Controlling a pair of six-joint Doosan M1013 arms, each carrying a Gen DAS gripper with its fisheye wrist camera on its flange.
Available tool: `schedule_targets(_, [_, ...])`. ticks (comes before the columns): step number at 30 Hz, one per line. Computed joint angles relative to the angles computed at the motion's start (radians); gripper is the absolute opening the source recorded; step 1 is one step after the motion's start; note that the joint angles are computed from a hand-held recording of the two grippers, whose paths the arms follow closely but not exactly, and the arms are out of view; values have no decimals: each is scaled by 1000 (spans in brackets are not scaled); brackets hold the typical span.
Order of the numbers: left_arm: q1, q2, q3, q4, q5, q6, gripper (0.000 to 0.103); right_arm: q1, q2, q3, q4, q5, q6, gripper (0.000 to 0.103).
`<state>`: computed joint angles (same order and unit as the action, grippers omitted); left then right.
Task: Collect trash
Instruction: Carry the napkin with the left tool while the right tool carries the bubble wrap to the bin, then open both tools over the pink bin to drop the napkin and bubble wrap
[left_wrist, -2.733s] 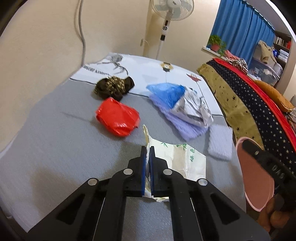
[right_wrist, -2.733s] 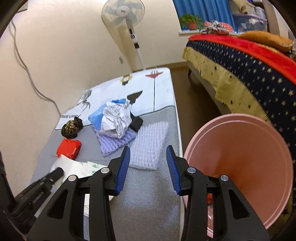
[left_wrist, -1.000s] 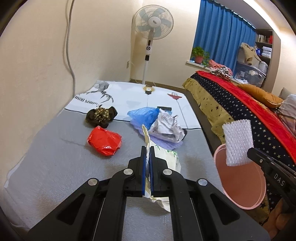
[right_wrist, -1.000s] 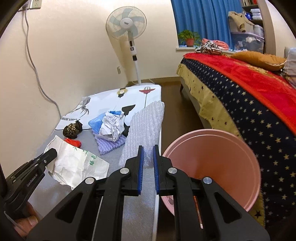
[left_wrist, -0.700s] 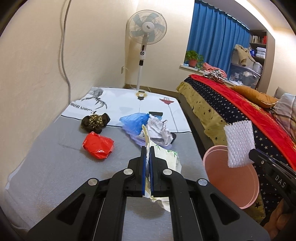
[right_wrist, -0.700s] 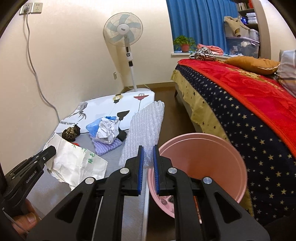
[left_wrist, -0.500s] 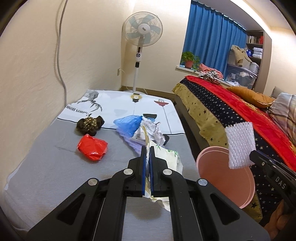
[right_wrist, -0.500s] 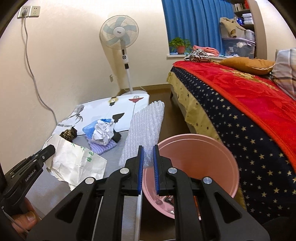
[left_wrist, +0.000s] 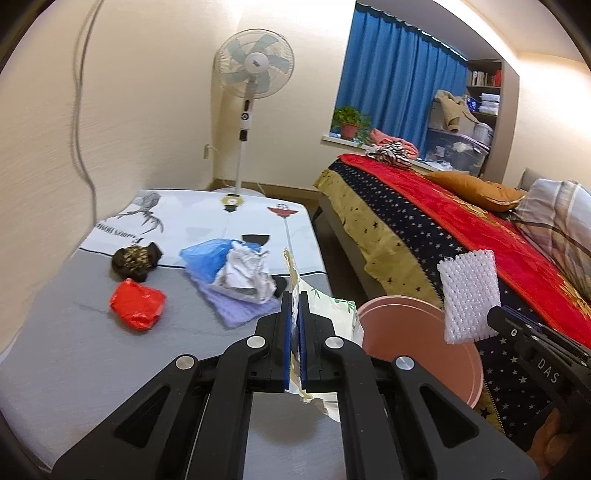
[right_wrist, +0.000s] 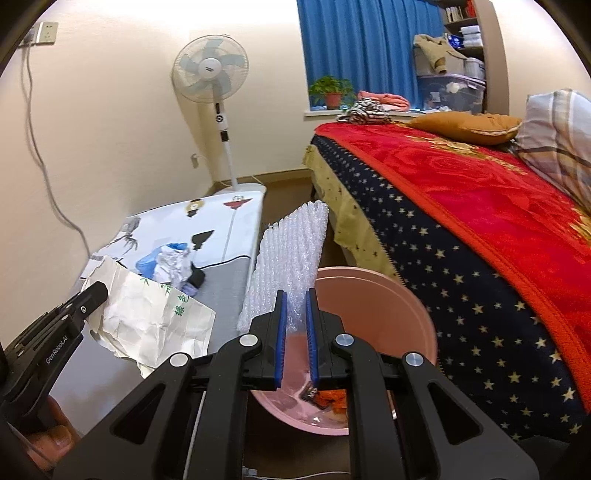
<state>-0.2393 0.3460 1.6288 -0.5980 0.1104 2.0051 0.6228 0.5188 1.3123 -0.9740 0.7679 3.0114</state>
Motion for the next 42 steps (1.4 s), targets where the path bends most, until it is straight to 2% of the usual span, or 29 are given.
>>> schedule_targets(6, [-19,18,-19,-42,13,48,3,-7,-2,1,19,26,3,10])
schedule_targets(13, [-40,43,-43,-95,30,124,3,-16,3,-3,14,91,23,10])
schedule_targets(23, [-54,84,-85,-33,71,67,3,-36,15,-9,47,117,12,11])
schedule_targets(29, [-63,102,-105,-34,93,63,3,-43,22,-17,62,126,5,11])
schedule_targets(31, [-64,108,-112,-66,113,93,3,-47,25,-20,76,131,4,15])
schedule_targets(32, [-64,110,-116,-97,125,124,4,-49,26,-22,84,138,4,19])
schedule_targets(35, [-59,119,-126,-160,168,177,33,-52,29,-26,89,151,21,37])
schedule_targets(42, [-55,116,-120,-137,179,167,33,-49,27,-22,75,147,27,38])
